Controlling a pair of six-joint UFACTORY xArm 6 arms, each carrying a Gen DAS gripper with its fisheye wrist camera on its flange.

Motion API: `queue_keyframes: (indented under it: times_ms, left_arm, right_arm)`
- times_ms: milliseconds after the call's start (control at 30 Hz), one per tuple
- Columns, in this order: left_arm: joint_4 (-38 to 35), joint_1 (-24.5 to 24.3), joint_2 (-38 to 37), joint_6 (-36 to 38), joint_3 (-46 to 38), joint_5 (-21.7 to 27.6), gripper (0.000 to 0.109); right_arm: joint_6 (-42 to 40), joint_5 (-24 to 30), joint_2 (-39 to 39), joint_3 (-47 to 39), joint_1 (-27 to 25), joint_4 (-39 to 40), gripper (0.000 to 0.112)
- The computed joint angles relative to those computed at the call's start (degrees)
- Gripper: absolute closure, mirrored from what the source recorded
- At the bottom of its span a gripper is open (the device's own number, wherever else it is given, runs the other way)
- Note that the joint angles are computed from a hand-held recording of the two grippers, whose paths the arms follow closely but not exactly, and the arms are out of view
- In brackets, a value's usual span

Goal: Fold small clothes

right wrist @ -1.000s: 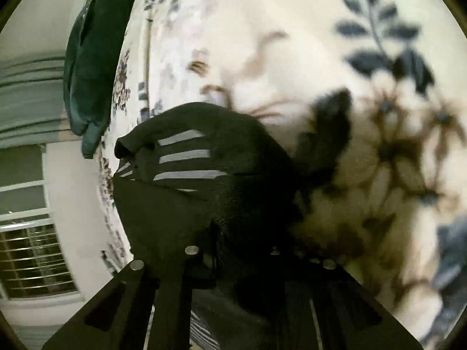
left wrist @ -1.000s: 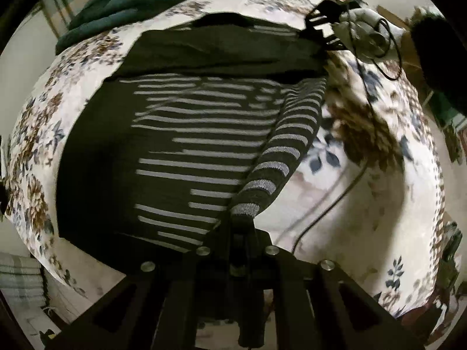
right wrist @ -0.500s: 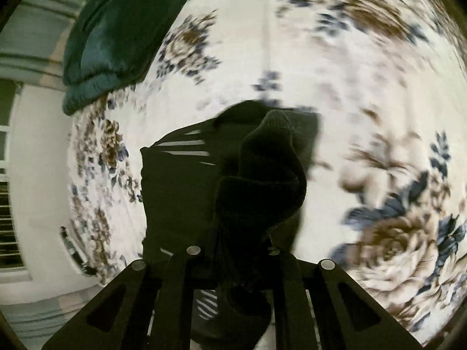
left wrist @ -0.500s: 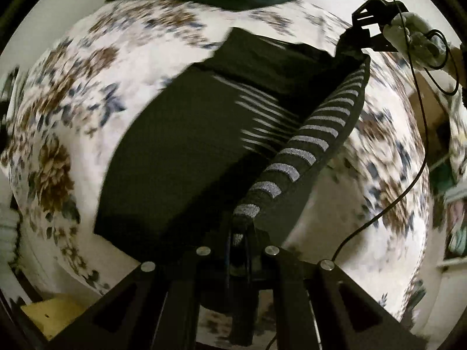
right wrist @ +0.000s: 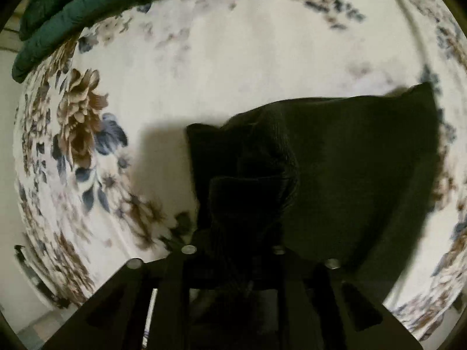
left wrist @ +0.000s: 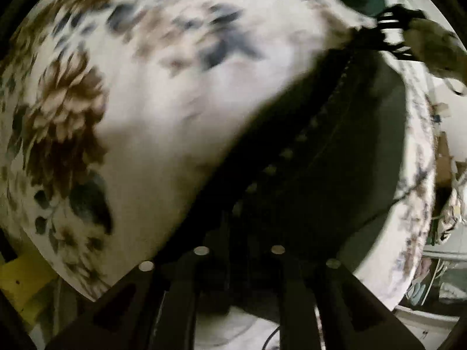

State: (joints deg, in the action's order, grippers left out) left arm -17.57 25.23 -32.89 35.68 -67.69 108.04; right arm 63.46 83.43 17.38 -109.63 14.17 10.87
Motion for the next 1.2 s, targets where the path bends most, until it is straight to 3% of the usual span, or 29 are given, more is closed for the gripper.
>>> queue_keyframes:
  times_ms: [133, 233, 300, 367, 400, 433, 533, 633, 733, 833, 933, 1033, 1200]
  left_arm:
    - [4.06, 4.18, 4.5, 2.52, -2.08, 0.06, 0.098]
    - [5.12, 6.69, 7.23, 5.68, -5.28, 2.12, 0.092]
    - [4.71, 6.95, 7.99, 7.46, -6.99, 3.65, 0.09]
    - [3.76, 5.79, 7.92, 8.29, -8.1, 4.99, 0.086]
    - [3.28, 4.93, 7.55, 8.29, -8.26, 5.41, 0.078]
    - [2.86, 3.84, 6.89, 8.27, -8.08, 5.5, 0.069]
    - [1.15, -0.03, 3.78, 7.94, -6.44, 5.28, 0.067]
    - [2.87, -6.22, -1.23, 7.4, -1.26, 1.06, 0.067]
    - [2.63, -9.99, -2.51, 4.79, -1.66, 0.64, 0.067]
    - [0.89, -14.9, -1.52, 2.83, -5.51, 0.29, 0.067]
    - [-1.37, -21.89, 1.87, -0.72, -9.94, -2.91, 0.067]
    - [-3.62, -29.65, 8.72, -5.99, -15.94, -8.54, 0.067]
    - [-5.7, -39.72, 23.5, -11.45, -27.69, -17.01, 0.067]
  right_arm:
    - [-1.75, -5.02, -6.37, 7.48, 0.96, 2.86, 0.068]
    - [-0.38, -9.78, -15.79, 17.34, 3.08, 4.14, 0.059]
    - [1.68, -11.79, -22.43, 23.78, 5.6, 3.33, 0.05]
    - [4.97, -12.43, -28.99, 29.97, 9.19, 1.89, 0.049]
    - [6.75, -12.52, -32.09, 33.02, 11.17, 1.28, 0.049]
    - [10.36, -12.39, -36.1, 36.96, 14.45, -0.18, 0.049]
    - [20.44, -13.21, -44.18, 45.91, 22.72, -2.2, 0.049]
    - [37.78, -21.61, -52.54, 58.11, 34.5, -3.78, 0.049]
    - [55.76, -29.13, -57.42, 66.57, 44.35, -8.59, 0.049]
    - [69.12, -31.0, -60.76, 70.37, 49.32, -16.72, 0.049]
    - [70.44, -26.11, -63.86, 70.45, 48.58, -20.94, 0.049]
    - [65.15, -23.26, -66.69, 70.97, 42.88, -21.63, 0.049]
    - [47.11, -21.06, -68.77, 70.79, 25.41, -20.69, 0.049]
